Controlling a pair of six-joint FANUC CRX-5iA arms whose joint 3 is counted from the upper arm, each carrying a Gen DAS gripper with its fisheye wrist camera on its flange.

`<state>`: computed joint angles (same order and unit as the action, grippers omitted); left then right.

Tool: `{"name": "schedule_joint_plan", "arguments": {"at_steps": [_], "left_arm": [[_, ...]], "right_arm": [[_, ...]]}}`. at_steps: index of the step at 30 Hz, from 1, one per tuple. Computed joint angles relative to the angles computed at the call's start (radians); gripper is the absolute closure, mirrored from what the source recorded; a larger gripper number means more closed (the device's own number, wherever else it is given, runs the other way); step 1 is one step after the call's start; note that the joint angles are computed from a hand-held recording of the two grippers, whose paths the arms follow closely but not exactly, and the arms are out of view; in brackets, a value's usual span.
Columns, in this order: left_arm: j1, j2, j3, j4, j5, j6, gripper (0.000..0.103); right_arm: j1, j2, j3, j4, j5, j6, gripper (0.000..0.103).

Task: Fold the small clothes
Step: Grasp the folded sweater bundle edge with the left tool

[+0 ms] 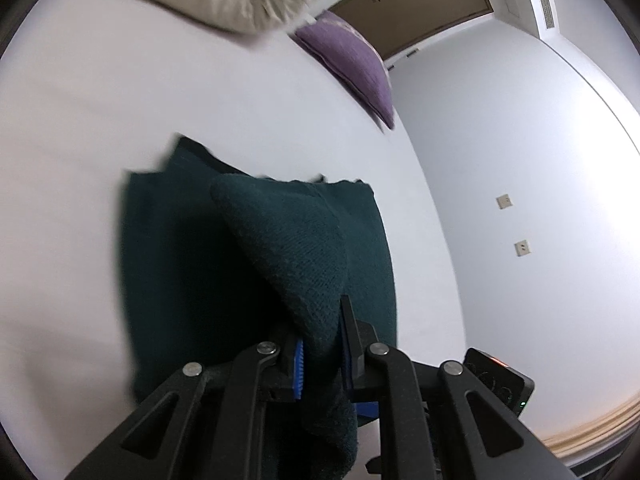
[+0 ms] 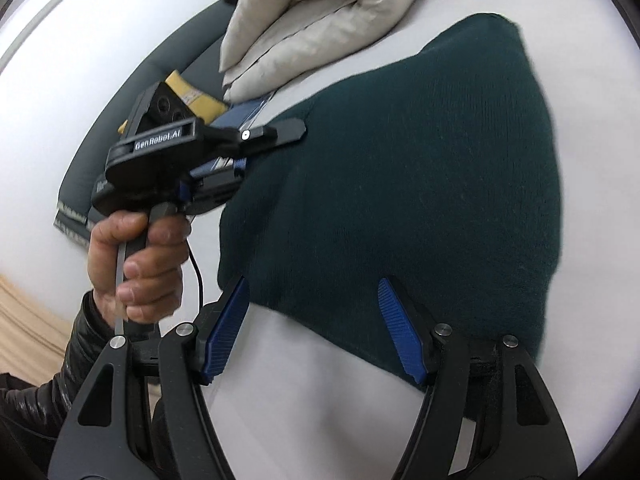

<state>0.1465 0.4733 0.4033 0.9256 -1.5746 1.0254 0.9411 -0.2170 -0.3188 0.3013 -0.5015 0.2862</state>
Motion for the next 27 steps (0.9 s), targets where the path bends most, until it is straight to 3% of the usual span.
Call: {"name": "schedule_joint_plan", "arguments": {"at_steps": [4,8,10,16,18,27], "left_arm": [[0.016,0.036,0.002,-0.111,-0.012,0.034,0.087],[0.039,0.025,-0.123,-0.02,0.03,0.016,0.087],[0.036,0.016,-0.117,-0.042,0.042,-0.003,0.087],[0.037,0.01,-0.085,-0.077,0.037,-0.037,0.087],[0.032,0.011,-0.083,-0.072,0.049,-0.026,0.087],[0.039,0.057,0.019,-0.038,0.046,-0.033,0.088]], "right_arm": [[-0.012,0.094,0.124,-0.17,-0.076,0.161,0.037],[-0.025,0.105,0.144,-0.234,-0.068,0.211,0.037],[-0.035,0.088,0.133,-0.247,-0.056,0.215,0.037],[-0.045,0.023,0.064,-0.117,-0.015,0.072,0.036],[-0.073,0.024,0.083,-0.125,-0.017,0.078,0.036],[-0.089,0.107,0.205,-0.064,-0.178,0.117,0.036]]}}
